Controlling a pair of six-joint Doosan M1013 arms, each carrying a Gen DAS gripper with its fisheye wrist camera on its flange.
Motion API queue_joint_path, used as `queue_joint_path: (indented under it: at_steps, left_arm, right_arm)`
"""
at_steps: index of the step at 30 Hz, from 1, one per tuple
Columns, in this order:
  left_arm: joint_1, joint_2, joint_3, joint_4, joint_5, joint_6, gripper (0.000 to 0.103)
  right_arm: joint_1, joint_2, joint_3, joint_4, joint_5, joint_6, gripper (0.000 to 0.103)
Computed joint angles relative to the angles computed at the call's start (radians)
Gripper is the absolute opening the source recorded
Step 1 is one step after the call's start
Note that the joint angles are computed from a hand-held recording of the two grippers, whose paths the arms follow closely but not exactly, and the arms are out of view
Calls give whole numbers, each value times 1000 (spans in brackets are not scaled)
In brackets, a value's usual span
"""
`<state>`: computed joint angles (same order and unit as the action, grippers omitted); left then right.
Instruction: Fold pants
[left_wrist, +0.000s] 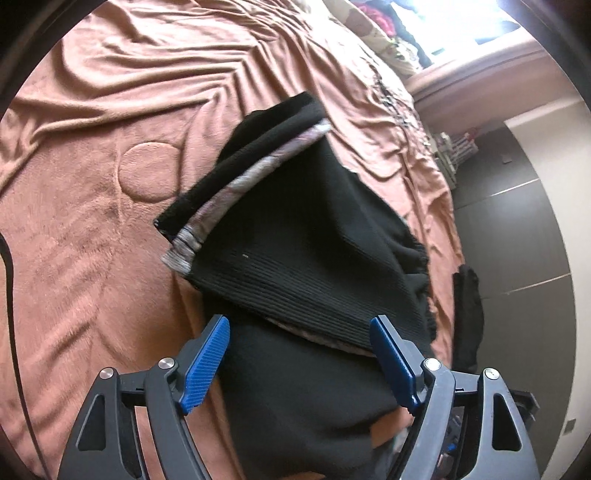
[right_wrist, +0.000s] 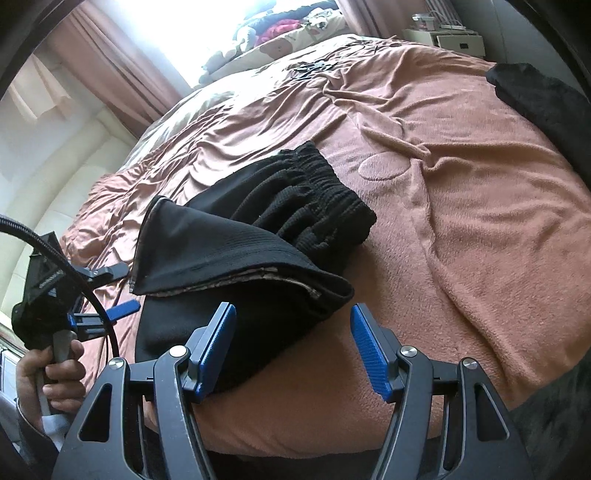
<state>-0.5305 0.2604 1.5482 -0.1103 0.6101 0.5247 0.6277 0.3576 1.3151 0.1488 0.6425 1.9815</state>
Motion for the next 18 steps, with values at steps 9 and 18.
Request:
queue_joint_path:
  at_steps: [9,18]
  left_arm:
    - [20,30,-1,36,-18,-62,80]
    - [11,-3,8,268,-28,-238,61]
  right_arm:
    - [4,10,-18,-30,32,15,63]
    - [1,18,-22,-68,24,30,63]
